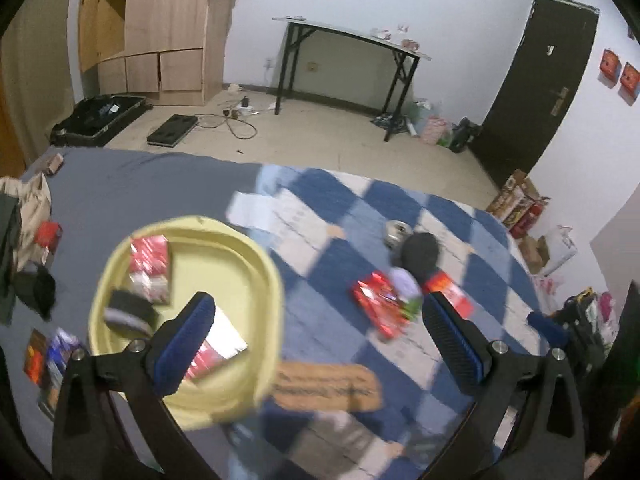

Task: Organize rigid objects
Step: 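Lift both tools away from the tray back over the rug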

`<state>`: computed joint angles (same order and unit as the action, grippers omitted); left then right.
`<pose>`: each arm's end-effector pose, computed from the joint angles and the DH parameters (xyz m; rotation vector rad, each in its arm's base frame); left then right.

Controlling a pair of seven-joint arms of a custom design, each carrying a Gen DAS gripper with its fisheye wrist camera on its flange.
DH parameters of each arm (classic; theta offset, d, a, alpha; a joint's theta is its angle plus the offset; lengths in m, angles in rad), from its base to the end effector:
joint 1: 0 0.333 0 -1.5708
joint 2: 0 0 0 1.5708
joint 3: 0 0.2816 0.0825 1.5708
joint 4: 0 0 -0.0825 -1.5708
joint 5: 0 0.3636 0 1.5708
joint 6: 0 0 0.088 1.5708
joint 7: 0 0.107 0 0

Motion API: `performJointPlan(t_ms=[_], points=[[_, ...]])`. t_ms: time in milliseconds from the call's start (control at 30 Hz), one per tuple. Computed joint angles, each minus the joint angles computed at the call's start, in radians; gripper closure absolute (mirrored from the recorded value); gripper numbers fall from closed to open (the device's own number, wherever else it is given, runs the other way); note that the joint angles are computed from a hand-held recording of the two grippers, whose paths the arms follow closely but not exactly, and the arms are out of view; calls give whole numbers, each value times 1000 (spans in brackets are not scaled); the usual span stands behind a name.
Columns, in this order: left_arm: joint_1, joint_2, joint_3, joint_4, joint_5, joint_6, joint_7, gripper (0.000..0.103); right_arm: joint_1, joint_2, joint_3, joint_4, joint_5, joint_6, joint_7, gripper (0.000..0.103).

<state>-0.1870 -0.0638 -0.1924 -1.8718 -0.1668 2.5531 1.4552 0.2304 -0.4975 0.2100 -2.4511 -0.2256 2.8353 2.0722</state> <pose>0.5336 -0.2135 0.5942 -1.7441 2.0594 -0.9964 0.3948 0.2109 0.5528 -1.7629 1.5245 -0.6405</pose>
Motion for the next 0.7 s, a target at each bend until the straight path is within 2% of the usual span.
performJointPlan(t_ms=[100,133,200,267,433,500,600,700], points=[[-24,-71,-20,-101,-32,28,-48,0,-3,-189,-47,-131,22,-78,-7,0],[-32,-86,-24,-127,-35,43,-62,0,0,-236,-45,-152,31,-109,-8,0],[-53,-117,-30,-205,-57,112,-80,0,-5,-319,-50,-218,33,-116,-23,0],[-52,-108,-51,-229,7,106,-149,0,-7,-364,-58,-270,46,-87,-29,0],[-90,-69,-49,-253,10,117,-141,0,-21,-354,-69,-358,108,-2,14,0],[-90,-29,-47,-223,13,82,-168,0,-40,-311,-66,-339,100,7,-6,0],[-89,-4,-48,-209,20,86,-200,0,-58,-261,-73,-327,105,73,-18,0],[-85,1,-57,-207,112,114,-249,0,-82,-232,-58,-326,104,100,-16,0]])
